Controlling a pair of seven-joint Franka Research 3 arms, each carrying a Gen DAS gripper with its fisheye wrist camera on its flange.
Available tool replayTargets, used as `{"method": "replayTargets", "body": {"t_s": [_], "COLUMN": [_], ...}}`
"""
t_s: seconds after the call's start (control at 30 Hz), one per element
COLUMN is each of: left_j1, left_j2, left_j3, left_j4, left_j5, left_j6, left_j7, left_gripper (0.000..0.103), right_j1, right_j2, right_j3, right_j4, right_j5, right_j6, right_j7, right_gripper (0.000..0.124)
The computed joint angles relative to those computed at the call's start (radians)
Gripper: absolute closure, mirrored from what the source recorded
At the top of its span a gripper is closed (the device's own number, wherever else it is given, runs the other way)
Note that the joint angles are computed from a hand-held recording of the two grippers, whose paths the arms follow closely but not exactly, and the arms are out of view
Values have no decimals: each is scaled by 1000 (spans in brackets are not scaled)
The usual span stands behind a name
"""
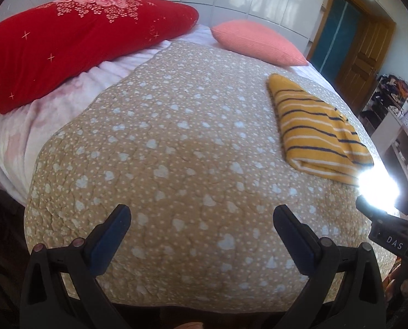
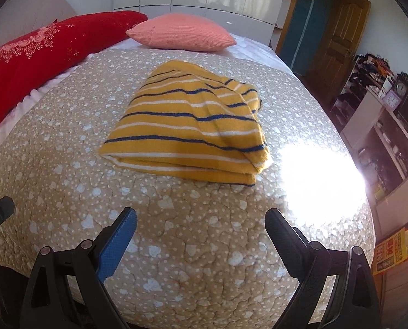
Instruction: Fold small clothes
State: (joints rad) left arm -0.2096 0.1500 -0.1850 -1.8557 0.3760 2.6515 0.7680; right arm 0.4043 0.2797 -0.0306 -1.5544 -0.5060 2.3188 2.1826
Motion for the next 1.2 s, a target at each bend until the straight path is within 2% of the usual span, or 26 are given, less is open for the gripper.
{"method": "replayTargets", "body": {"t_s": [0.27, 0.37, 0.47, 0.73, 0.93, 1.2], "left_j1": [10, 3, -8, -59, -123, -180], "left_j2": [-9, -5, 5, 24, 66, 129], "left_j3": [7, 7, -1, -13, -17, -27], "left_j4": [-28, -21, -2, 46, 132, 215], "left_j5": [13, 31, 39, 86, 183, 214], "left_j6": [22, 25, 22, 24, -49, -122], "left_j7": [-16, -36, -36, -54, -68, -8], "left_gripper": [0, 0, 0, 0, 0, 0], "right_j1": [14, 3, -3, -100, -152, -196], "right_j2": [24, -3, -52, -179, -224, -236], "right_j3": [-1, -6, -17, 1, 18, 21], "right_j4": [18, -27, -97, -293, -386, -453], "right_j5": [6, 15, -35, -30, -51, -10], "right_j6": [20, 55, 83, 195, 316, 429], "right_j7": [-9, -4, 38, 123, 175, 158], "right_gripper": [27, 27, 27, 27, 26, 25]}}
